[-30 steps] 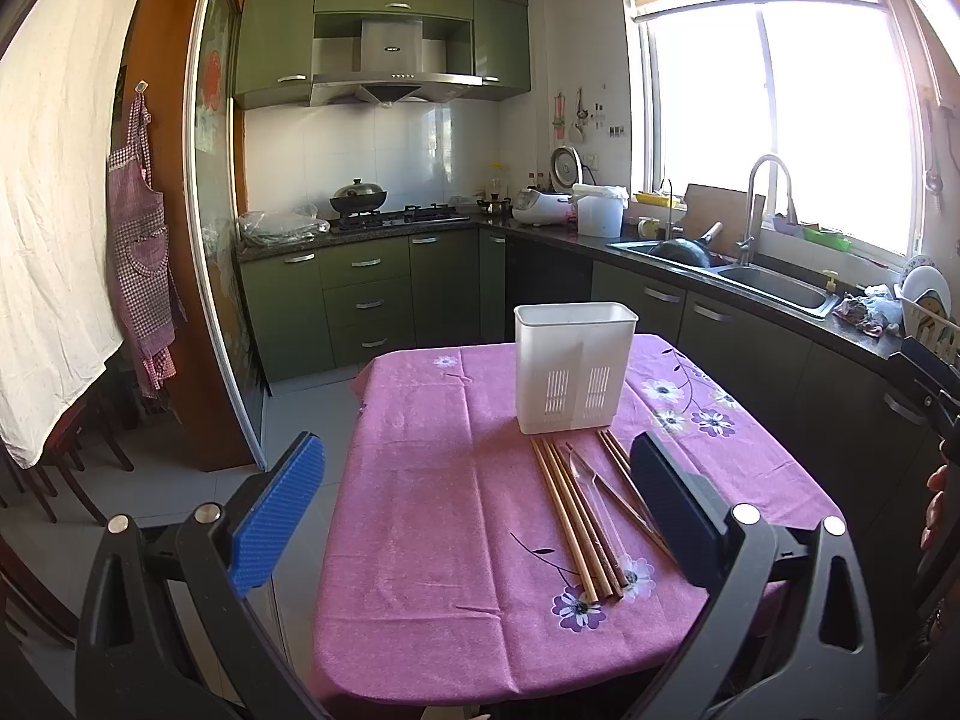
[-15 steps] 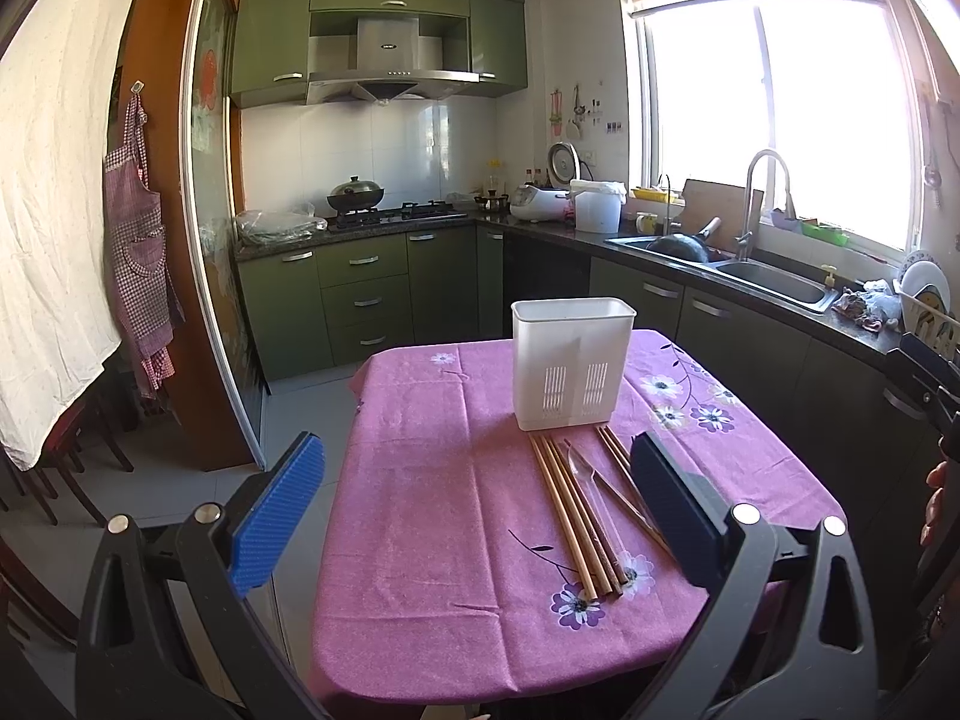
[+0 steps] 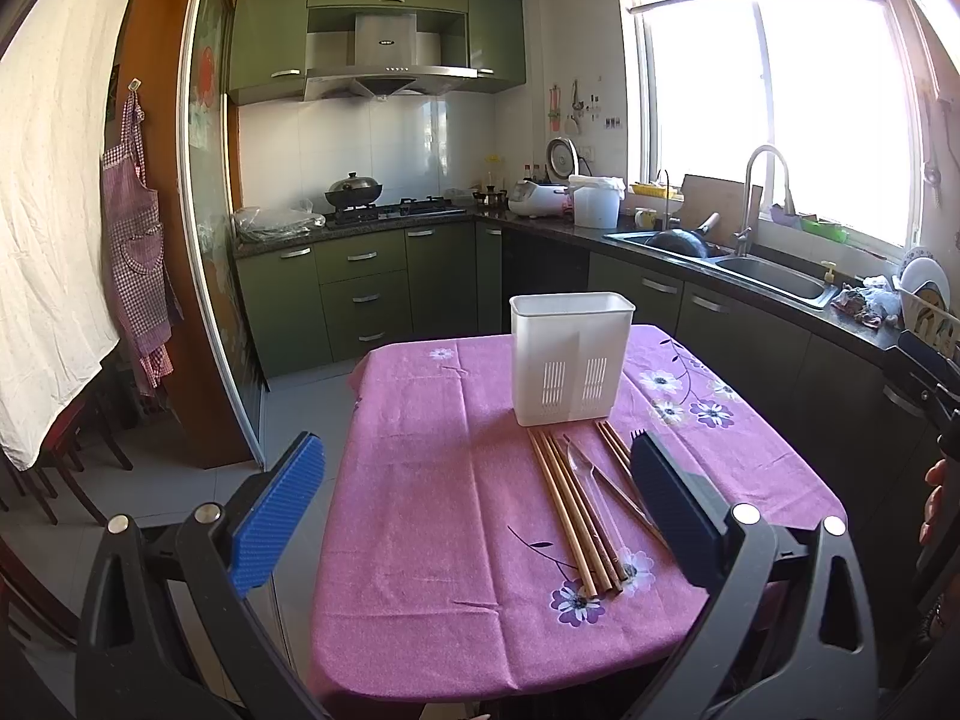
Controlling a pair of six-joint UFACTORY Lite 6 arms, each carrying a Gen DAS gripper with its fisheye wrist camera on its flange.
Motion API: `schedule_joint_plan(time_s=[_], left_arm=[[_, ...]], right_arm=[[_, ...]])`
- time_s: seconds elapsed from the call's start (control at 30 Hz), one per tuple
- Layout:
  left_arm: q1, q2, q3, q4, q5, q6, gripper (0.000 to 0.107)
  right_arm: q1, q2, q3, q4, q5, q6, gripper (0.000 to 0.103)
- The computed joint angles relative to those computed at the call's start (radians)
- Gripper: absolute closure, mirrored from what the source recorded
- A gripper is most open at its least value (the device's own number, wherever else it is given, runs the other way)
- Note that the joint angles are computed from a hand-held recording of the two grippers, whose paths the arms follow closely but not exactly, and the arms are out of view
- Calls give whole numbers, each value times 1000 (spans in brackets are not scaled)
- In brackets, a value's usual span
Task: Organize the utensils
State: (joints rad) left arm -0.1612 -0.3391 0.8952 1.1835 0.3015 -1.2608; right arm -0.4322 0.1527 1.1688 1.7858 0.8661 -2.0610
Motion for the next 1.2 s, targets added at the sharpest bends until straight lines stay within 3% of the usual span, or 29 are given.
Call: schedule_joint_plan(time_s=[1.2], left_arm=[[13, 32, 16, -64, -22, 64, 10]], right_arm=[[27, 23, 25, -11, -43, 17, 4]])
